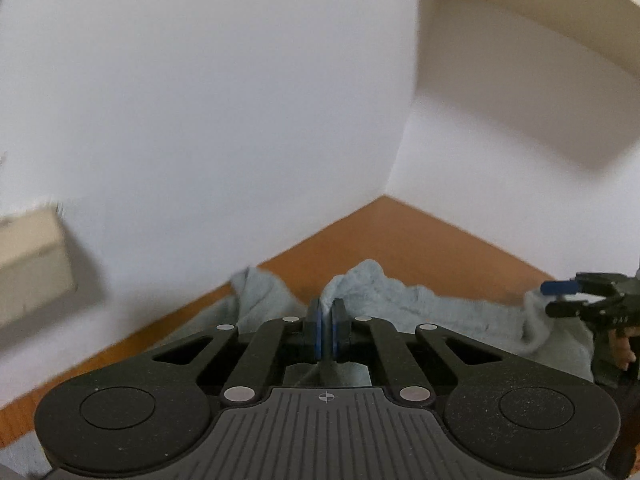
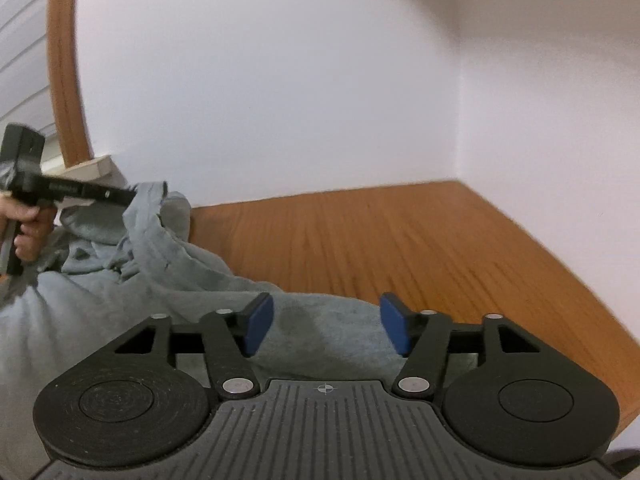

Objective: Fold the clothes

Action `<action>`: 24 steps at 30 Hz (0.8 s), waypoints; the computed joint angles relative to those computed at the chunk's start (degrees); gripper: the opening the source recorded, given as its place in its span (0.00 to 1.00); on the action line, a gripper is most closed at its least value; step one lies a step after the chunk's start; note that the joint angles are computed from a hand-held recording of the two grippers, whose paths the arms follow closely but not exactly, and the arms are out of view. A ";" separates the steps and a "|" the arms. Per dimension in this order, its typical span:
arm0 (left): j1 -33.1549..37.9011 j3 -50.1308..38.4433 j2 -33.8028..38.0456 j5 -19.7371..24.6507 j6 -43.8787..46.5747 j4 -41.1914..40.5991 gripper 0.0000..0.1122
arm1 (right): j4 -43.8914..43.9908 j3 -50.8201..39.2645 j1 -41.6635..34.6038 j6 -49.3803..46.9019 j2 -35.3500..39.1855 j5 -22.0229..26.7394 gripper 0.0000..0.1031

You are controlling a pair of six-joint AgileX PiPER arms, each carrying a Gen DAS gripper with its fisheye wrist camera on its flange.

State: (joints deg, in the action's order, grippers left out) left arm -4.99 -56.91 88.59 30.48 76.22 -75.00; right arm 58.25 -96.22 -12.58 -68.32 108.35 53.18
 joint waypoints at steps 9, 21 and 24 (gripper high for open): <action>0.36 1.25 3.27 -1.57 6.09 -4.03 0.05 | -5.23 3.15 0.42 -1.59 -1.73 1.75 0.10; 3.24 1.30 4.50 1.75 8.58 -5.59 0.05 | -2.80 11.71 -0.08 -8.90 -7.20 -4.57 0.26; 3.84 0.99 4.40 2.45 7.74 -4.64 0.05 | -1.46 12.98 1.19 -11.17 -7.69 -8.81 0.50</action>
